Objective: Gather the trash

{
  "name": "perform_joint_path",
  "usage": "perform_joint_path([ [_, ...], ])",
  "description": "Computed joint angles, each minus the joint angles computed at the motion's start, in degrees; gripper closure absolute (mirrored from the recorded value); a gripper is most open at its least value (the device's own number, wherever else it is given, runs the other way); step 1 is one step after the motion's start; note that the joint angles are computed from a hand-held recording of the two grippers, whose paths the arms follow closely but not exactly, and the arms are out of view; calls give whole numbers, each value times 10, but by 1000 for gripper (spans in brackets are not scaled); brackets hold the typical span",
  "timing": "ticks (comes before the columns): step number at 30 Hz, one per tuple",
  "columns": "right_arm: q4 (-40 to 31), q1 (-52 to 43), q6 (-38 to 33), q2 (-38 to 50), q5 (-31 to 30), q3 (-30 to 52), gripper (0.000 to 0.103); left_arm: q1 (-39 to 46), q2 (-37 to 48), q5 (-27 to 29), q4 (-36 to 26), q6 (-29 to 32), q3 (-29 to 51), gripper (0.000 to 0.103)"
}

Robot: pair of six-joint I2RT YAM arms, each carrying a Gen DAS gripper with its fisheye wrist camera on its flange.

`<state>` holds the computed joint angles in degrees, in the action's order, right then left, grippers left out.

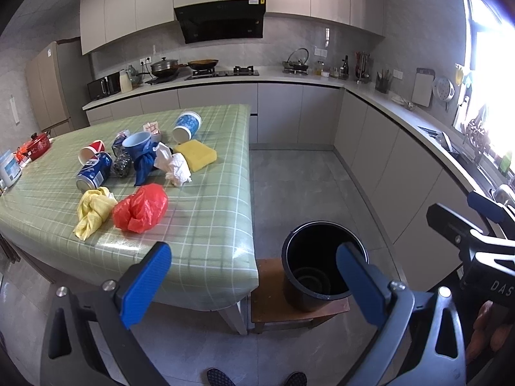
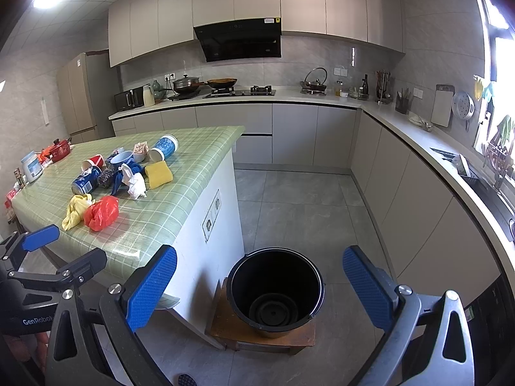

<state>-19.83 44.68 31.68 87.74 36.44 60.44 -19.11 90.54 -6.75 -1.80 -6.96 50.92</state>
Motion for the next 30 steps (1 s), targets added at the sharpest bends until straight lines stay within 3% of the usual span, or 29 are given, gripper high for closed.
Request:
perform_joint_path([
  [30,-5,-1,-6,-3,-3,3,0,0,-4,-2,1,0,1,0],
])
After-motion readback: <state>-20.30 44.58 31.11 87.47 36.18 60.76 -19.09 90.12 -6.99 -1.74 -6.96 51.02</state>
